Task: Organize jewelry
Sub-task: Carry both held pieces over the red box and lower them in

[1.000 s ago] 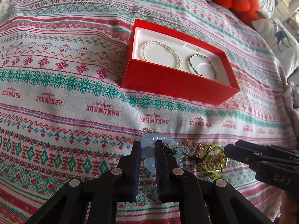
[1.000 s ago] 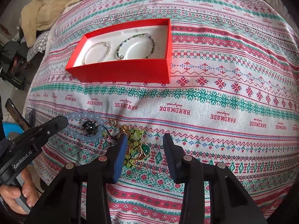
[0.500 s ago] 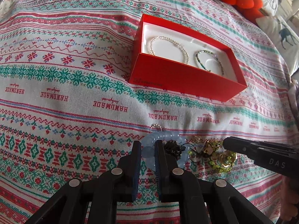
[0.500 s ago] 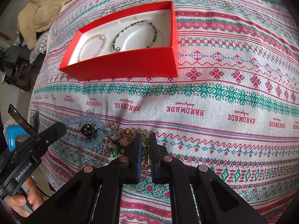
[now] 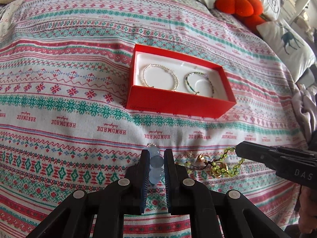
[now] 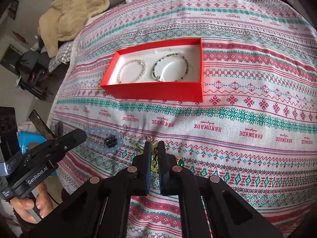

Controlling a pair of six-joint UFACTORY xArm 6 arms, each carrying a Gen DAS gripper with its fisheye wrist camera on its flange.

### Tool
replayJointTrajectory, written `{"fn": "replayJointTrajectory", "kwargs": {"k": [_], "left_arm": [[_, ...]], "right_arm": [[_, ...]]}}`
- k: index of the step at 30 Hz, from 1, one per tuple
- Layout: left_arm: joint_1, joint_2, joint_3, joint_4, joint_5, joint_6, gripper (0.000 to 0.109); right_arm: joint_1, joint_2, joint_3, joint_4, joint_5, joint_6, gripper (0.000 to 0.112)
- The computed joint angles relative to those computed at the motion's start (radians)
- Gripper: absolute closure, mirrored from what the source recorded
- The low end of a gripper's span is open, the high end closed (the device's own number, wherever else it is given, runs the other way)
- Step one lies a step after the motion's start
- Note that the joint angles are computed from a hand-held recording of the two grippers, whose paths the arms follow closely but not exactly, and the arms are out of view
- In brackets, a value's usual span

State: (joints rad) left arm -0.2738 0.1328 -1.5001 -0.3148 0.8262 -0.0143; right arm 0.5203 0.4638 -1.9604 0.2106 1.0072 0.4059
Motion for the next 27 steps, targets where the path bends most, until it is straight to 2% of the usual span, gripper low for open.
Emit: {"fn": "replayJointTrajectory", "kwargs": {"k": [8,13,18,27], "left_arm": [[-0.024,0.010,-0.055,0.028,0.015,-0.005,0.100],[-0.046,0.052,-0.137,0.047,0.038,-0.011,0.100],[-0.062,0.128,-0.271,0.068,0.063,-0.032,0.100],[-0.087,0.335,-0.601,0.102,0.128,-0.108,0.100]], "right_arm": [[-0.011,-0.056,0.041,0.016,-0.053,-0.009,0.106],[-0.019,-0.076,0.055,0.000,-0.081,0.011,0.106],[-0.036,-0.090,0.063,-0.012,-0.115,0.029,0.106],[-0.081,-0.100,0.065,-0.035,-0.183,0.093,0.106]]}}
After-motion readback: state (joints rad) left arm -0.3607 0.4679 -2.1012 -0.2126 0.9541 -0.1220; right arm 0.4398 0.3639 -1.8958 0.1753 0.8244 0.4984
